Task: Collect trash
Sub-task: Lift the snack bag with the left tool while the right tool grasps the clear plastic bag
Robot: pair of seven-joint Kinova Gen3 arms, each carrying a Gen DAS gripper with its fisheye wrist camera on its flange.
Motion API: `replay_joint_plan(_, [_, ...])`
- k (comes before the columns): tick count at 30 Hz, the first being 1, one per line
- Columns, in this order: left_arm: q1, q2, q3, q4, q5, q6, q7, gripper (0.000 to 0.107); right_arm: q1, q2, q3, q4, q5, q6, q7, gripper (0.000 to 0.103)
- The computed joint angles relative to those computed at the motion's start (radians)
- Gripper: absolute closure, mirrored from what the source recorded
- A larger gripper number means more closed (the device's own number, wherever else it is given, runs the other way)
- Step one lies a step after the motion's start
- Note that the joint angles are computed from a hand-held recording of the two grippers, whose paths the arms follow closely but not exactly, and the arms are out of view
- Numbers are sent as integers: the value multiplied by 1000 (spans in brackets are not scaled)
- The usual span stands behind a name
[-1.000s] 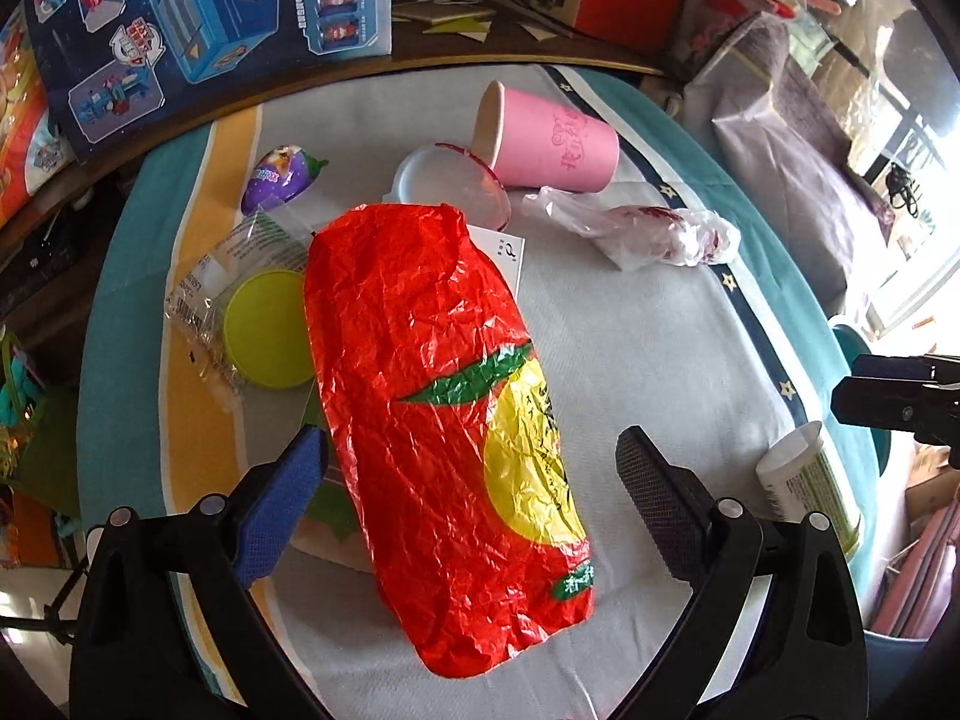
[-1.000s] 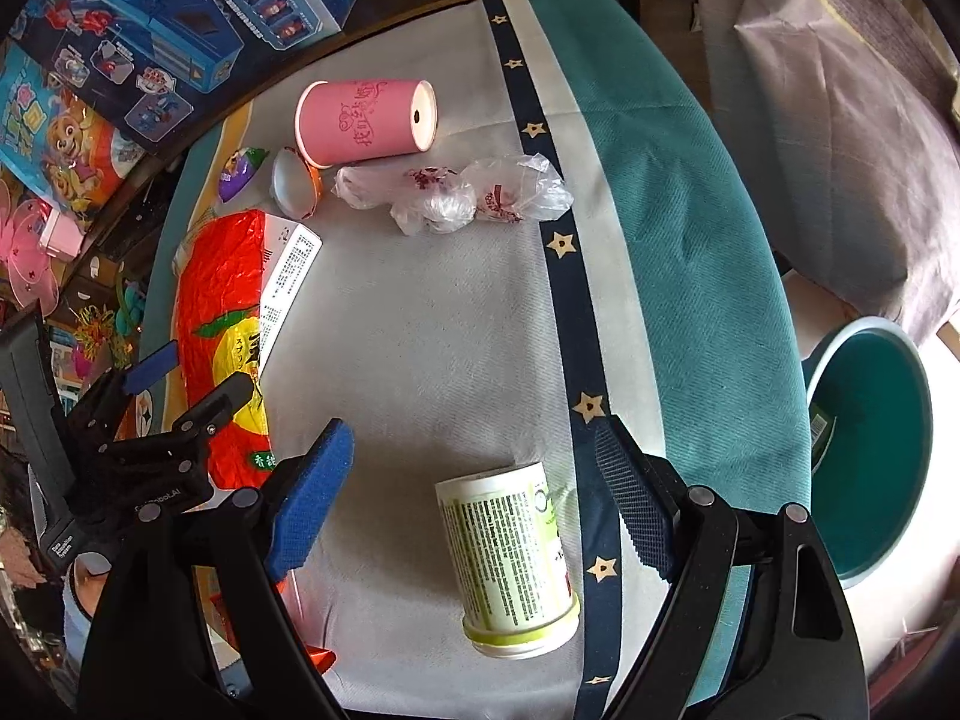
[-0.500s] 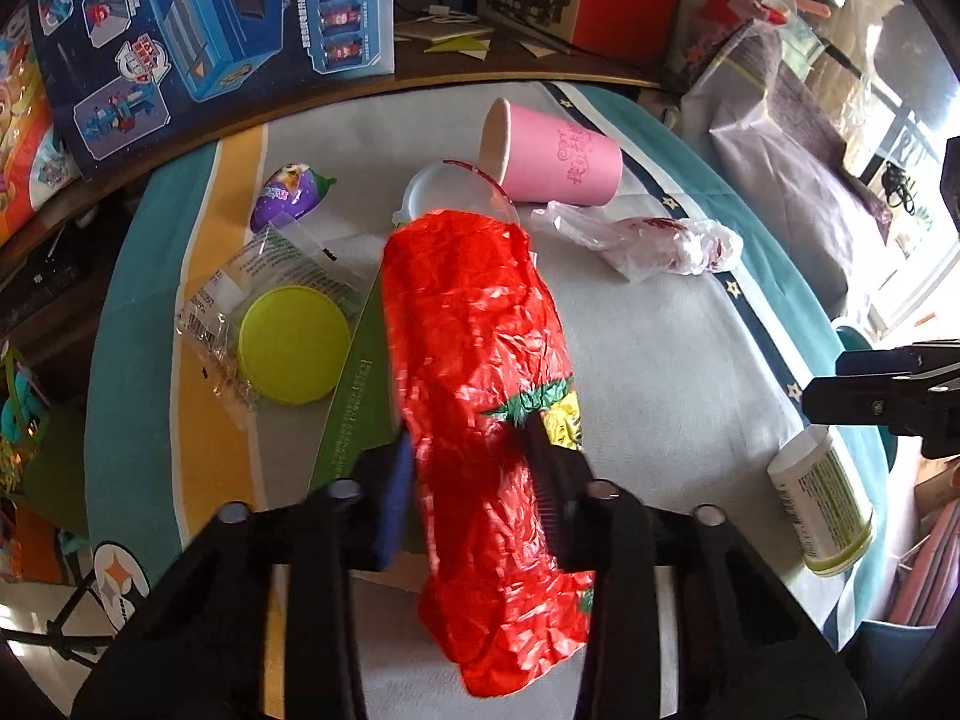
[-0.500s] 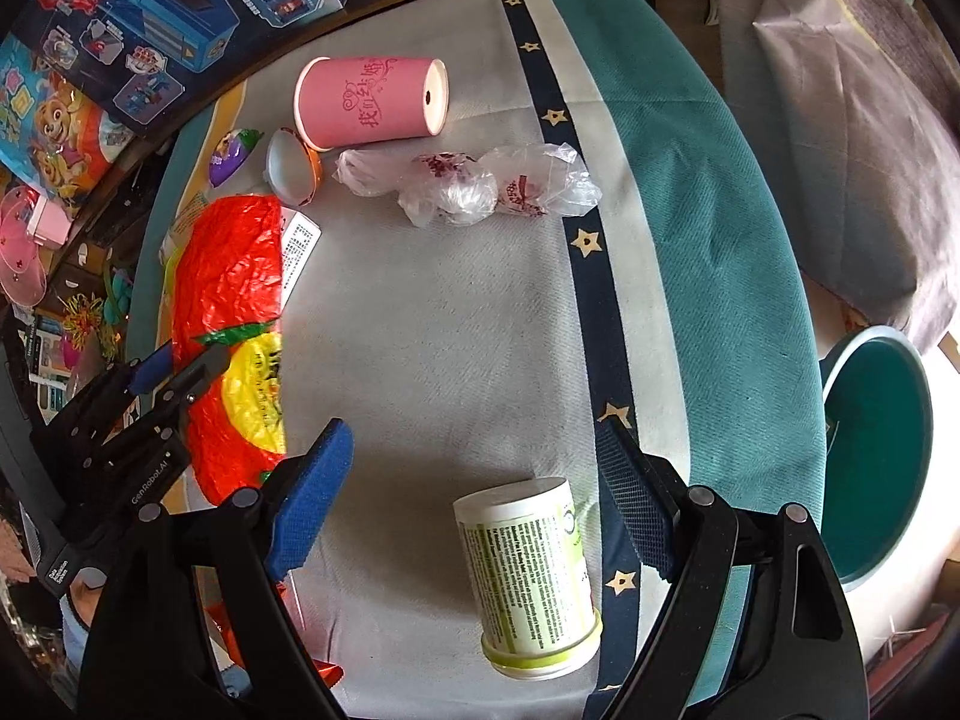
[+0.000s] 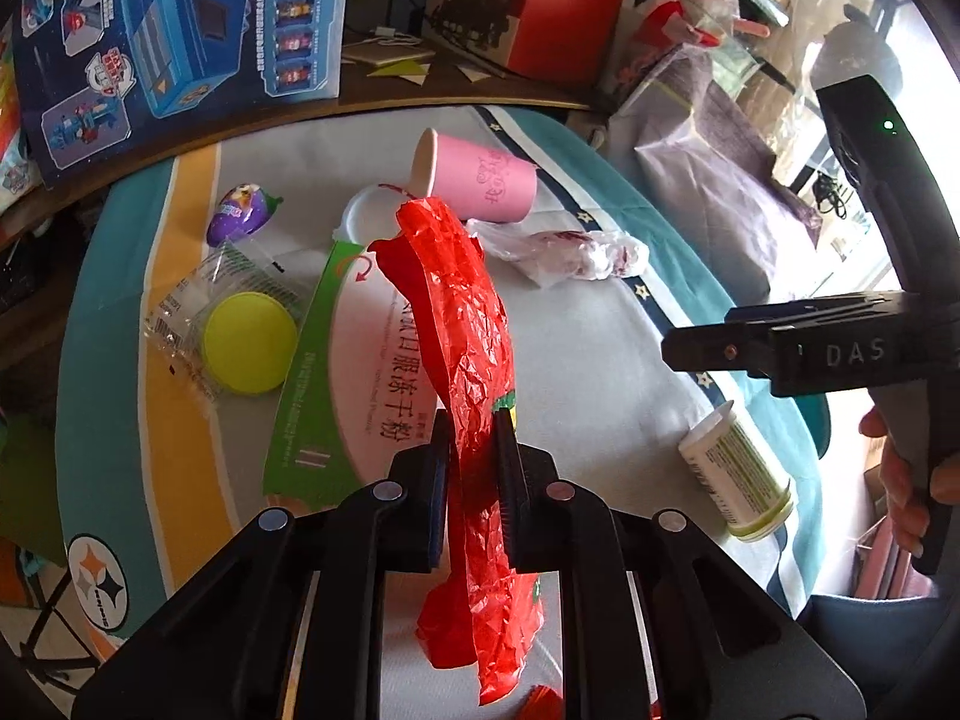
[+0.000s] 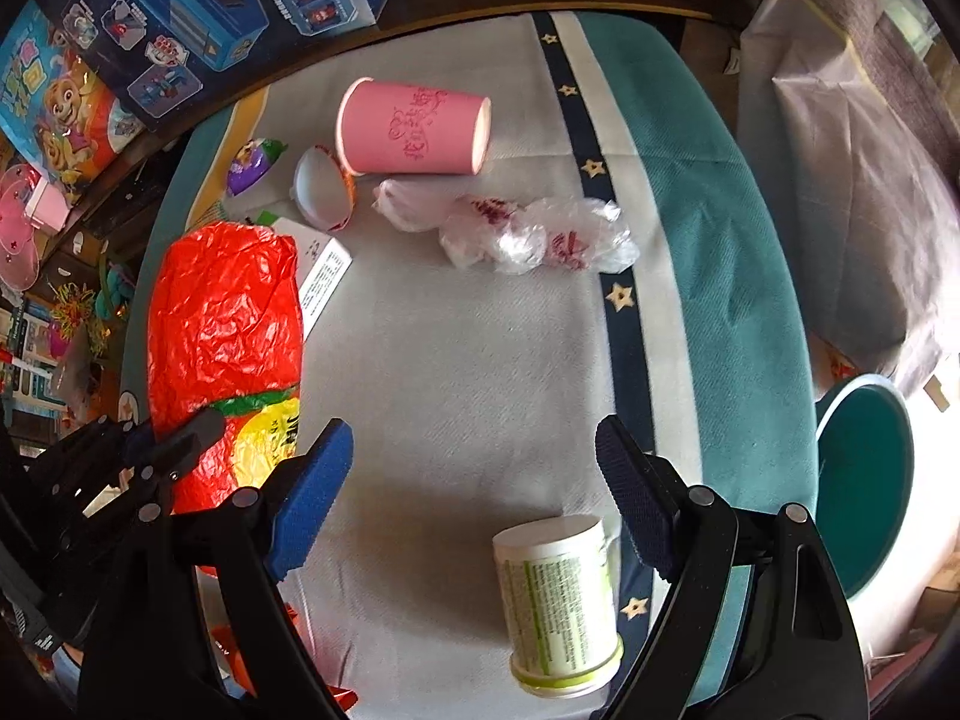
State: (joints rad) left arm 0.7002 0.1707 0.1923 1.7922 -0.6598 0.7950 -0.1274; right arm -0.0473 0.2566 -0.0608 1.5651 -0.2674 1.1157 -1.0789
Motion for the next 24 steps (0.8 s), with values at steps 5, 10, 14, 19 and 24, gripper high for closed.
replay_joint_plan(5, [-44, 13, -22, -30, 15, -49, -54, 93, -12, 67, -3, -86, 31, -18, 6, 24])
replay_joint_plan(10, [-98, 27, -45, -72, 66, -84, -162, 93, -32, 167, -27, -202, 58, -4, 50, 24])
replay_joint_plan(14, [-131, 33, -63, -90, 117, -100, -225, 93, -56, 253, -45, -294, 86, 39, 111, 24])
replay_joint_plan(19, [-147, 48, -73, -99, 167, -95, -268, 93, -77, 307, -44, -309, 104, 27, 132, 24])
replay_joint_plan(24, [-128, 56, -84, -109, 175, -80, -263, 93, -23, 285, -66, -260, 39, 23, 171, 66])
